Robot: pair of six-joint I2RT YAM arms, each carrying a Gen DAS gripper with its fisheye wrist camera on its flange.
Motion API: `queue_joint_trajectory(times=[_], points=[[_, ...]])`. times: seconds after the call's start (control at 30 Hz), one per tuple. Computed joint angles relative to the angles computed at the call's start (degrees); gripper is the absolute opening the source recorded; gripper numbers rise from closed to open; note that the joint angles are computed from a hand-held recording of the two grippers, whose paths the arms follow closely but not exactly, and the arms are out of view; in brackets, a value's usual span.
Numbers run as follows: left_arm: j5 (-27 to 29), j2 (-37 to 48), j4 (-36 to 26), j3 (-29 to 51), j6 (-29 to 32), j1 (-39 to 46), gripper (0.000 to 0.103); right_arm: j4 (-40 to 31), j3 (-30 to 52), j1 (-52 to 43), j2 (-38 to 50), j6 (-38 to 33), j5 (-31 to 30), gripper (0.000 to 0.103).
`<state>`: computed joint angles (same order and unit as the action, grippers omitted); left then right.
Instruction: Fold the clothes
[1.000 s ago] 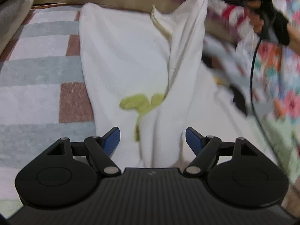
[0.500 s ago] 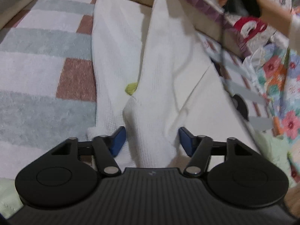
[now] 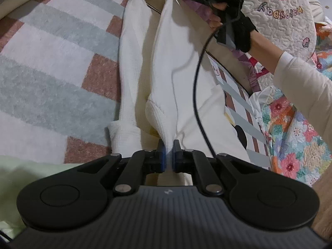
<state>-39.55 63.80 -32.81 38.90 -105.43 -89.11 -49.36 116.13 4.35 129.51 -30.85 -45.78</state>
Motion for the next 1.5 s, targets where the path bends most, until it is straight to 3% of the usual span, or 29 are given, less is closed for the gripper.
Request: queue_joint_trajectory(times=[0.13,0.17,0.2,0.27,0.4,0.5,0.57,0.7,0.83,0.93,1.0,1.13,1.2,1.27,1.37,1.43,1.47,1.5], points=[[3.8,1.7,-2.4,0.9,-1.5,2.2,0.008,2.8,-7.1,4.0,-2.6,-3.4,8.3,0.011],[3.8,1.4,-2.7,0.8,-2.6,2.4,0.009,2.6,-8.4,3.8,-3.3,-3.6,7.7,0.02],[3.7,1.1,-3.1,0.8,-3.3,2.6,0.009,1.7,-9.0,2.7,-3.8,-3.3,5.6,0.038],[3.8,1.2,-4.9,1.9,-2.7,3.2,0.012,1.5,-9.8,-0.7,-4.7,-1.1,1.9,0.052],[3.4,-0.2,-7.4,2.3,-3.7,3.5,0.031,-4.7,-3.4,-10.0,-2.2,1.1,1.3,0.052],[0.5,0.7,-16.3,5.5,-7.6,2.3,0.049,-12.1,4.4,-17.0,1.9,-1.4,3.0,0.052],[0.5,2.6,-19.6,8.3,-3.5,5.4,0.052,-14.9,6.8,-20.6,3.8,-2.6,2.3,0.053],[5.3,1.5,-8.4,7.1,17.3,19.3,0.052,-19.6,11.6,-25.3,7.8,-4.1,1.1,0.053],[8.6,9.8,-1.8,13.4,37.6,33.7,0.05,-22.9,15.3,-25.2,11.3,-5.8,-0.7,0.053],[13.0,16.2,5.8,17.2,47.6,44.6,0.052,-21.4,17.4,-24.5,14.0,-0.6,-1.2,0.053],[15.5,22.9,9.0,20.9,53.3,51.1,0.053,-18.4,16.4,-24.2,13.9,7.0,2.9,0.055],[19.4,34.1,13.5,26.1,54.9,57.9,0.054,-18.0,13.5,-24.4,12.9,3.1,0.9,0.055],[21.9,36.3,19.2,25.9,55.4,59.4,0.058,-18.6,14.7,-24.1,14.2,0.8,0.3,0.055],[18.4,39.4,17.7,29.4,57.3,58.8,0.06,-18.2,16.5,-24.2,16.4,1.2,-2.5,0.054],[16.0,43.3,14.3,34.2,61.2,58.4,0.056,-21.1,23.9,-23.9,22.6,3.6,-7.2,0.045],[16.3,45.1,12.7,36.4,63.0,58.6,0.034,-19.0,25.1,-23.3,24.3,6.6,-9.0,0.037],[16.6,45.4,12.4,36.9,64.0,58.6,0.015,-17.9,25.5,-22.9,24.8,7.7,-9.7,0.023],[16.9,45.6,12.2,37.2,65.2,58.6,0.005,-16.5,25.4,-22.6,25.1,8.9,-10.3,0.011]])
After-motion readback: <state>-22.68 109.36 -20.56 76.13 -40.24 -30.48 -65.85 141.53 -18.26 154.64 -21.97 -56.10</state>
